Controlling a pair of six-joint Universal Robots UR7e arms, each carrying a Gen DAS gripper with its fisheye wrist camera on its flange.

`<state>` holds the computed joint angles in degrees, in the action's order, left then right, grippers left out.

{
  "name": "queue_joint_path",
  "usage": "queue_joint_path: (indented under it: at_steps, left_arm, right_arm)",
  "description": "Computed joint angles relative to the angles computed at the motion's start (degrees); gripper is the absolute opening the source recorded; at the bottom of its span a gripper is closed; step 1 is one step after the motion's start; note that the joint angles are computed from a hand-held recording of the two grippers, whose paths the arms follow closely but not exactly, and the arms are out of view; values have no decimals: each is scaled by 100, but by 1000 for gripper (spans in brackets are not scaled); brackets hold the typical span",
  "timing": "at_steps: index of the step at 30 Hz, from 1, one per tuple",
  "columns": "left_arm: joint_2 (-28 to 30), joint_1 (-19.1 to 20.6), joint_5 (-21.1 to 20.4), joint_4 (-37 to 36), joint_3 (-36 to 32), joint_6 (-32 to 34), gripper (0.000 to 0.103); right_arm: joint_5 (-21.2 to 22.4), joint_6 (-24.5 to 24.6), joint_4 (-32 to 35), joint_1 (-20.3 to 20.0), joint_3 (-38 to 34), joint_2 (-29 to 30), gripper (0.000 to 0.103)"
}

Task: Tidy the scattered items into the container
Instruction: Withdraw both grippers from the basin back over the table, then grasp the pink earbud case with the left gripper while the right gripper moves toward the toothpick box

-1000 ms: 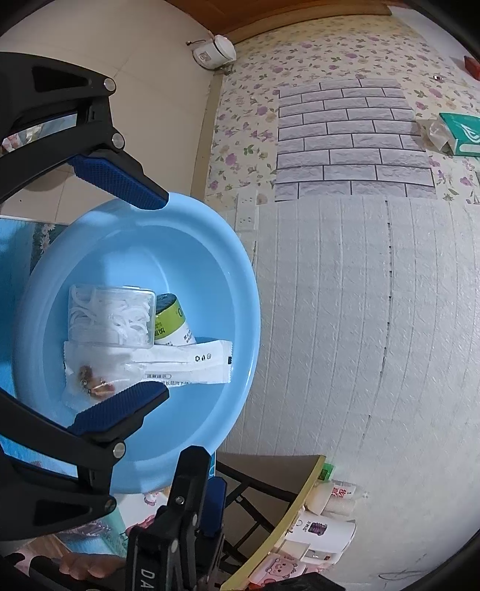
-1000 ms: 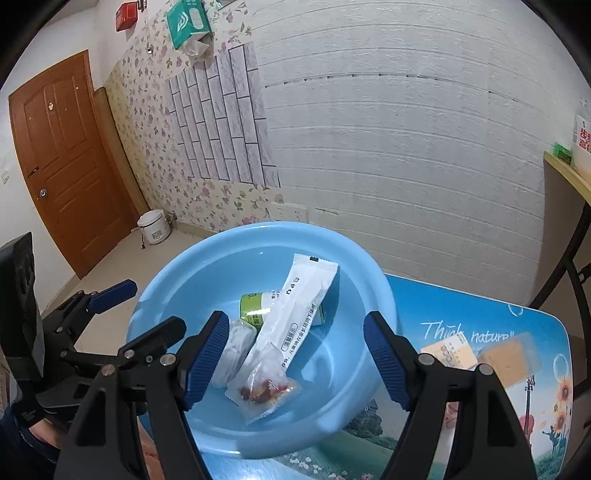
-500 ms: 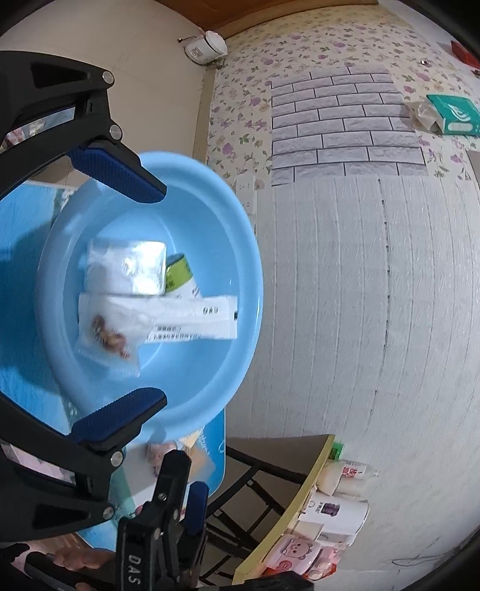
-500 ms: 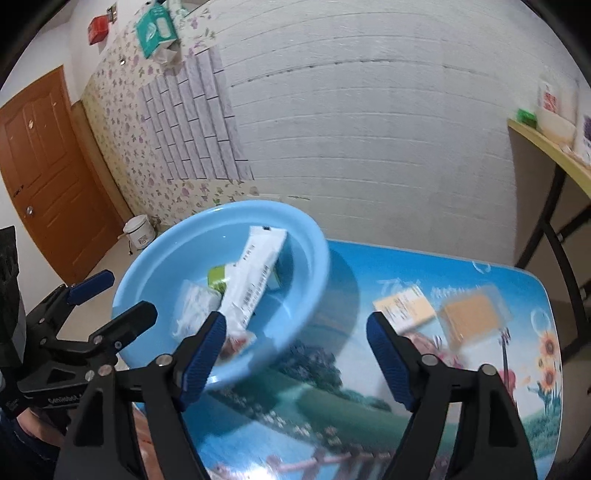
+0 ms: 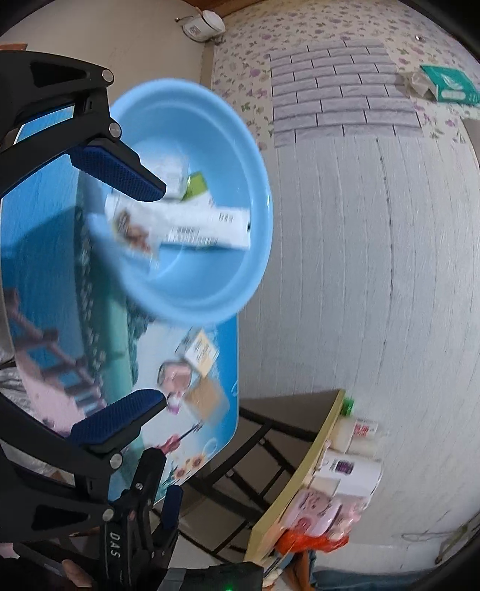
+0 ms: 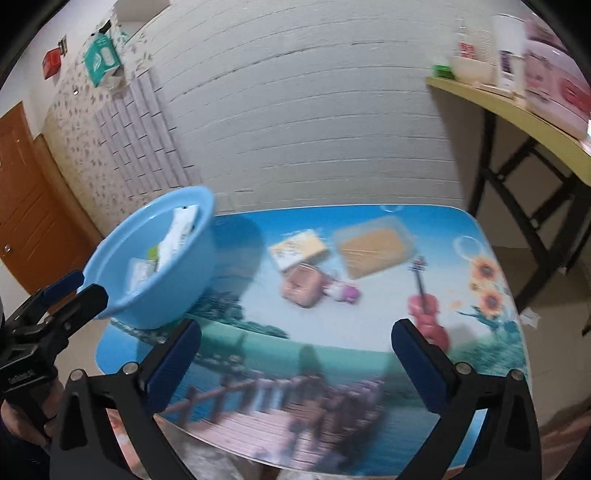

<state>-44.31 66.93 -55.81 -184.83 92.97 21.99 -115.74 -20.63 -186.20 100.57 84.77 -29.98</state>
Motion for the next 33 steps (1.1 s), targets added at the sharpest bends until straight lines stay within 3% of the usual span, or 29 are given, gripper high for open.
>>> queue_joint_path:
  at_steps: [17, 33]
  left_arm:
    - [188, -305, 49, 64, 92, 178, 103]
    - [641, -380, 116, 228, -245, 233, 103]
  right_arm:
    - [54, 39, -135, -248, 499, -498, 103]
    - [-76, -390, -231, -357, 441, -466, 103]
